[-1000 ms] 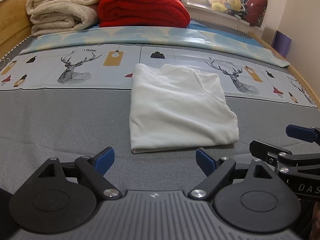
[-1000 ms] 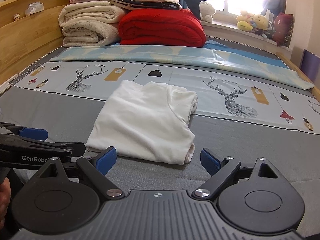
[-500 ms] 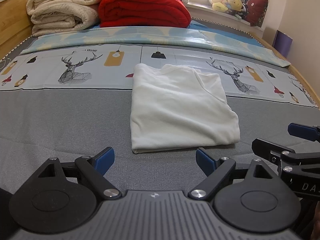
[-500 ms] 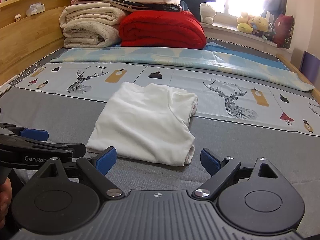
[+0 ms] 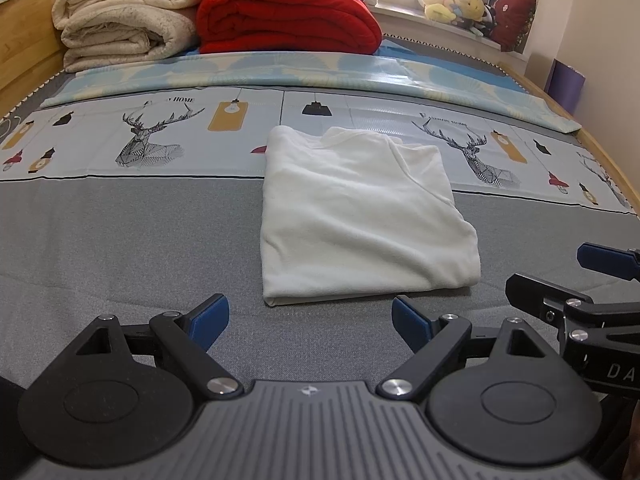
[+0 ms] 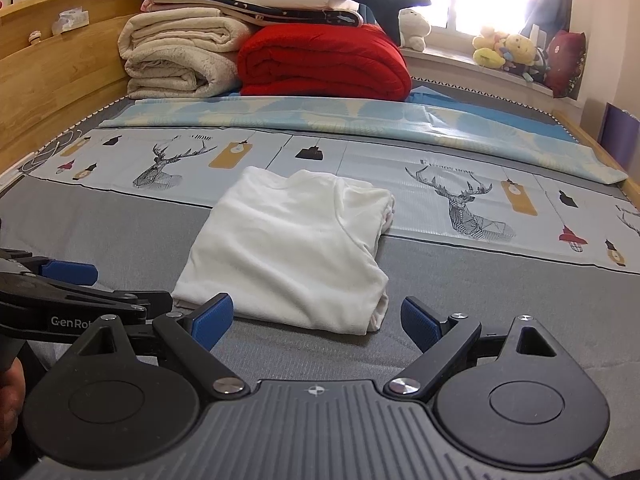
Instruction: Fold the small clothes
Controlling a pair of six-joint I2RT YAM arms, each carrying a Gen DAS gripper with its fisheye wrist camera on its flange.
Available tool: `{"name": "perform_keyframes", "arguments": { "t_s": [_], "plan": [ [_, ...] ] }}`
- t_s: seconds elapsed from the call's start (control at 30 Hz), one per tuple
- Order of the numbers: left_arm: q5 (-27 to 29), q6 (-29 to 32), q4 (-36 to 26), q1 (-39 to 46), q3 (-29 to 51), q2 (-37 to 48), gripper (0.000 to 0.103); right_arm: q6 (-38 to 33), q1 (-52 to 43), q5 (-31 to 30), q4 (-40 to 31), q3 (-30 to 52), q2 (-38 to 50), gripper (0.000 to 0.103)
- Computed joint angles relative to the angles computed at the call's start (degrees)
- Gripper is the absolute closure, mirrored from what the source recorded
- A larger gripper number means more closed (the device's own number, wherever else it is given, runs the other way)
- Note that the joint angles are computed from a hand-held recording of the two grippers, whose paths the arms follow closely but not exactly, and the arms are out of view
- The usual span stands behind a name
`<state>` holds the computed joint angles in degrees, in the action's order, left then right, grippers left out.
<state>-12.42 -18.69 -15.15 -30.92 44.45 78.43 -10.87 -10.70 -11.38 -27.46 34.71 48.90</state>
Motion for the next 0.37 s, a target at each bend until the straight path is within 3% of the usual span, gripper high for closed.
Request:
{"name": "perform_keyframes", "arguments": {
  "t_s": [0.37],
  "plan": [
    [-0.6, -0.1, 0.7, -0.4, -0.6, -0.3, 0.011, 0.3, 0.4, 0.3, -0.2, -0.2, -0.5, 0.011]
  ]
}}
